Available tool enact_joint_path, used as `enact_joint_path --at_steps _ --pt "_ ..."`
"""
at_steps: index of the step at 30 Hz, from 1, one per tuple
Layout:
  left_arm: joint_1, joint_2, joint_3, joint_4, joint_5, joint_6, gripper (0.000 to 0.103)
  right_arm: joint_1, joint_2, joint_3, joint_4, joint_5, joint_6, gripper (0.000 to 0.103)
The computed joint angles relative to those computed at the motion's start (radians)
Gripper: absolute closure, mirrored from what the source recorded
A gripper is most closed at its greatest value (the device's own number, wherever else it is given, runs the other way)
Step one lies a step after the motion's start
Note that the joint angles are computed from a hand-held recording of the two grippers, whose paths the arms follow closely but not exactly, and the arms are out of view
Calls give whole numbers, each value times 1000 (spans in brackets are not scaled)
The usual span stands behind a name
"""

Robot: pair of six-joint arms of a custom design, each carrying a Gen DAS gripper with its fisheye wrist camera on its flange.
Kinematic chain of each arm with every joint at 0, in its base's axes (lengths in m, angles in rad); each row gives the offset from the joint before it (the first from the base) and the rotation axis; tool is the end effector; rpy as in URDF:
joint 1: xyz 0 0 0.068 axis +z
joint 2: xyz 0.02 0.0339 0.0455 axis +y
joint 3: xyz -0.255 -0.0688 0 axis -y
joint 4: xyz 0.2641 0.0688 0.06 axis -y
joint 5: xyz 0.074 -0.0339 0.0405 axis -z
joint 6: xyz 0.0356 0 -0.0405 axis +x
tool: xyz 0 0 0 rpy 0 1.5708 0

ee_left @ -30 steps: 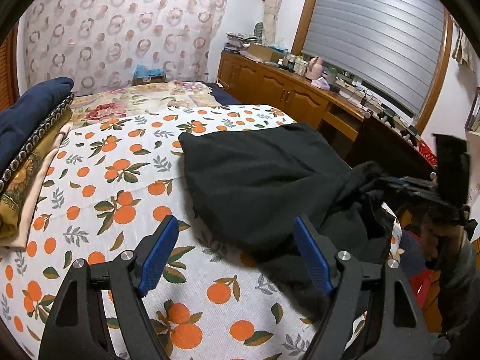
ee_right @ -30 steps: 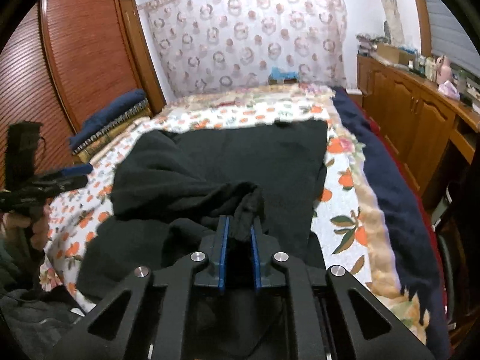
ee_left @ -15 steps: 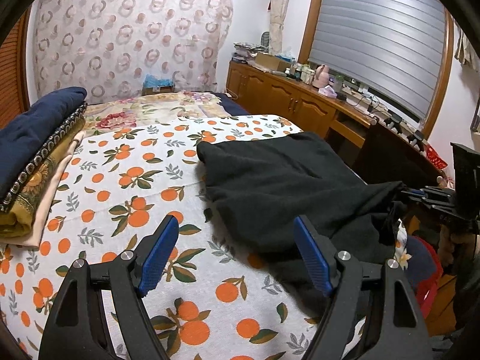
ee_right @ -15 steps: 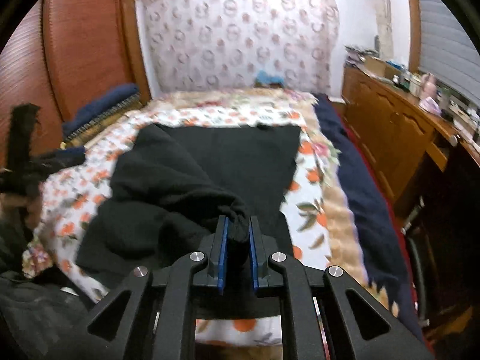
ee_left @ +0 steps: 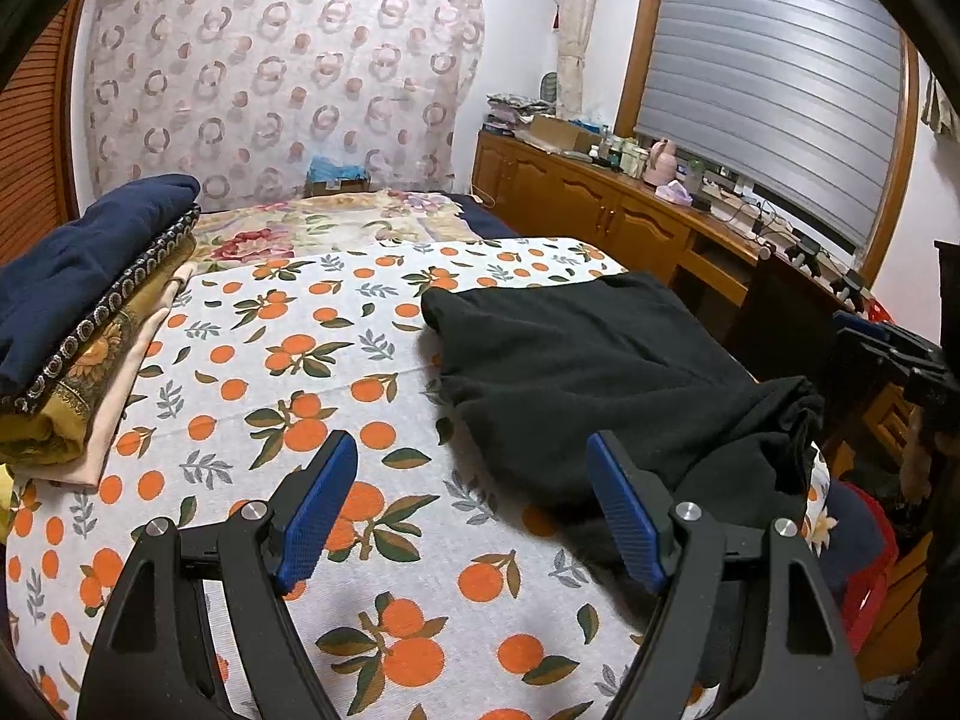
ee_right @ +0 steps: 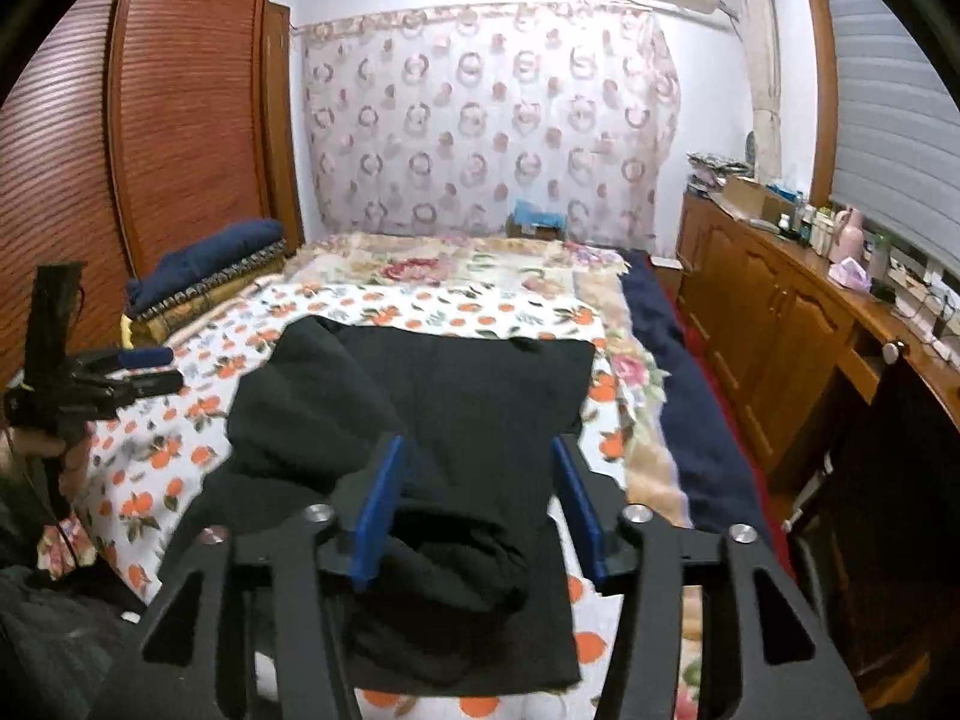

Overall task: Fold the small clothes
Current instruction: 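Grasp the folded black shirt with the right gripper and lift it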

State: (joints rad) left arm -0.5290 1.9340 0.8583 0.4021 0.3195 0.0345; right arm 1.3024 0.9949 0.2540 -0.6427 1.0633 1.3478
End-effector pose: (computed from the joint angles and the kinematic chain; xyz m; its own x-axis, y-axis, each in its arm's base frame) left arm 0.3165 -0.1980 0.0807 -0.5144 0.3386 -0.7879 0.7092 0.6845 -0.1689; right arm 0.0654 0.1205 0.1037 -0.4725 0.0691 -0.8786 0.1600 0.9871 -0.0084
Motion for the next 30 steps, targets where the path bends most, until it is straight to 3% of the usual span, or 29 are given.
enact_joint_path --at_steps 7,14,20,30 --pt "6 -2 -17 31 -49 0 24 -138 147 -34 520 -95 -403 43" --pt "38 -3 -33 55 -58 -3 24 -373 394 12 975 -376 -761 43" --pt "68 8 -39 64 -66 -4 24 -506 540 112 1050 -575 -915 43" --pt "86 23 -42 77 -47 4 24 -595 742 345 923 -766 -1070 43"
